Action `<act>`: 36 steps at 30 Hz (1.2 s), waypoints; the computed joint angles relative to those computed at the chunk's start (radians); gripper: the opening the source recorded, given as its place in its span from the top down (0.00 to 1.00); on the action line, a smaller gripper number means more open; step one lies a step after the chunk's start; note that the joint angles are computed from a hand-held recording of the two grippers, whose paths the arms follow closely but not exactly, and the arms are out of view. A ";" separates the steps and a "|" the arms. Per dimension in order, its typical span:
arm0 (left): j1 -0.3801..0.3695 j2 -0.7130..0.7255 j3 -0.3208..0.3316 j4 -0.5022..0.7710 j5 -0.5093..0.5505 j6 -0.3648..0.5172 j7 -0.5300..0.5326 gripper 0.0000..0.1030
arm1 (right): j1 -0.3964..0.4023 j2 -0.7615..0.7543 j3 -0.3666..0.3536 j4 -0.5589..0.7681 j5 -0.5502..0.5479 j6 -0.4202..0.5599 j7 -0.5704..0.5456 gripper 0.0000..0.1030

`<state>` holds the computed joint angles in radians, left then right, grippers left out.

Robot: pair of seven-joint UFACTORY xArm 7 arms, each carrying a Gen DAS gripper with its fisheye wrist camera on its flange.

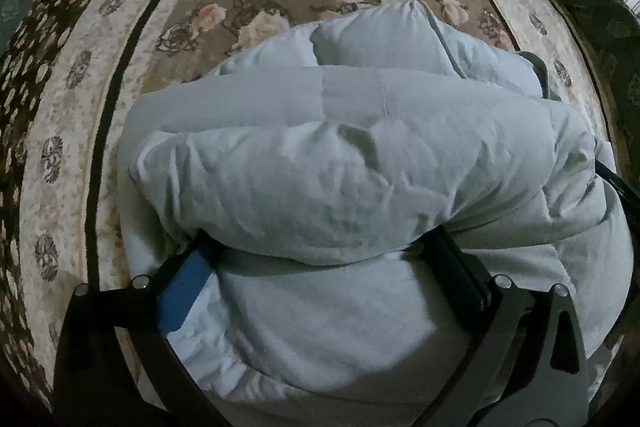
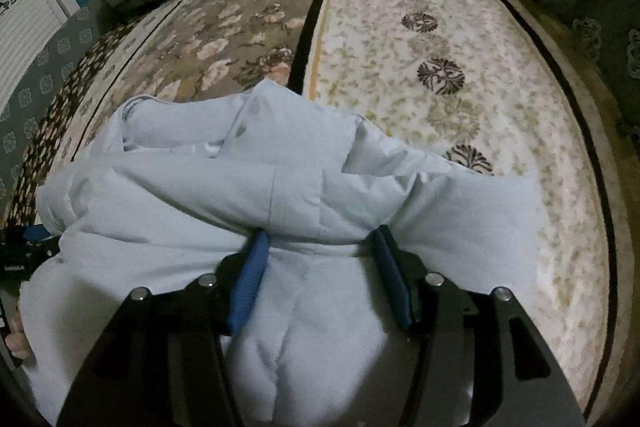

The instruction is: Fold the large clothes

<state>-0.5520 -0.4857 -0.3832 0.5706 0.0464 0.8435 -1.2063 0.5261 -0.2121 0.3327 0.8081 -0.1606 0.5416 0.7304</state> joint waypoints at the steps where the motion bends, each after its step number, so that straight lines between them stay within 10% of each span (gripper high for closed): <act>1: 0.001 0.004 0.001 -0.001 0.000 -0.007 0.001 0.03 | -0.006 0.003 0.010 0.003 -0.024 0.004 0.018 0.46; 9: -0.001 -0.037 -0.068 0.094 0.084 0.183 -0.044 0.03 | 0.048 -0.151 -0.053 -0.053 0.157 -0.010 -0.105 0.32; 14: -0.028 -0.132 -0.140 0.144 0.115 0.300 -0.129 0.03 | 0.032 -0.416 0.027 -0.152 0.144 0.005 -0.042 0.15; 24: -0.129 -0.310 -0.406 0.254 0.015 0.557 -0.456 0.03 | 0.194 -0.920 0.231 -0.314 0.201 0.441 0.230 0.15; 36: -0.053 -0.402 -0.707 0.515 -0.163 0.914 -0.599 0.03 | 0.316 -1.230 0.425 -0.171 0.281 0.958 0.293 0.08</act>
